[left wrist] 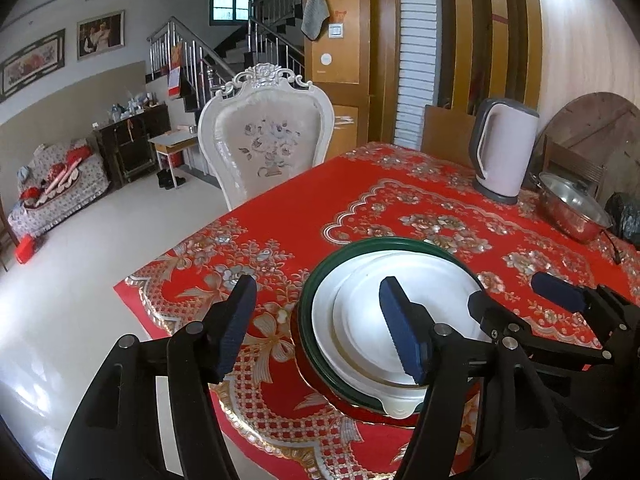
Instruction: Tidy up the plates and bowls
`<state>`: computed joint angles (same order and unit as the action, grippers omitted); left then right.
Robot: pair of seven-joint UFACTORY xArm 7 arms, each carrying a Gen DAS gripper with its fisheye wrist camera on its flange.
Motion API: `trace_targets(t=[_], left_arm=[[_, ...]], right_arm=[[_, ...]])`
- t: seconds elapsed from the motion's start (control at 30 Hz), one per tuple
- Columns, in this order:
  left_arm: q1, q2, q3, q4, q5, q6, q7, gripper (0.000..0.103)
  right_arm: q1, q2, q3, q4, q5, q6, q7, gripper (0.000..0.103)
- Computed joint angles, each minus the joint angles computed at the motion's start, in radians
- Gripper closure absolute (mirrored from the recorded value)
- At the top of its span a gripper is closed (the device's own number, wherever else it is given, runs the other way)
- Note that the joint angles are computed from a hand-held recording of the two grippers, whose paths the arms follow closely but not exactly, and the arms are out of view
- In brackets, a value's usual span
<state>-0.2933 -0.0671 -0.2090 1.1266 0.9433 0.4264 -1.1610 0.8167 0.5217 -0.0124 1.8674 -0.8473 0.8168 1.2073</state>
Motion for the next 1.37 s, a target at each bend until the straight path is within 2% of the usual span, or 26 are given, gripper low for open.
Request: trace_targets(t=[0.1,0.37,0.73,1.03,1.23,1.37], left_arm=[[-0.004,0.003,-0.003,0.008,0.008,0.026,0.009,0.038],[-0.003,-0.004,0.000,0.000,0.011,0.011,0.012,0.038],[0.007,-0.006,-0.002,-0.002,0.007,-0.019,0.023,0.038],[0.018,-0.006,0.008,-0.017,-0.040,-0.084,0.052,0.038],[0.023,-0.007,0.000,-0.018,-0.009,-0.083,0.037,0.038],[0.016,-0.004,-0.008,-0.009,0.022,-0.047,0.021,0.038]], right_arm=[[-0.002,-0.001,0.001,-0.001,0.003,-0.002,-0.004,0.030],[0.001,-0.003,-0.002,-0.002,-0.003,-0.001,0.001,0.030],[-0.004,-0.006,0.003,-0.005,0.001,-0.002,-0.002,0.030],[-0.004,-0.010,0.004,-0.010,0.002,-0.001,0.002,0.030],[-0.009,-0.004,0.008,-0.005,0.017,-0.001,-0.010,0.030],[-0.006,-0.007,0.004,-0.010,0.017,-0.004,-0.007,0.030]])
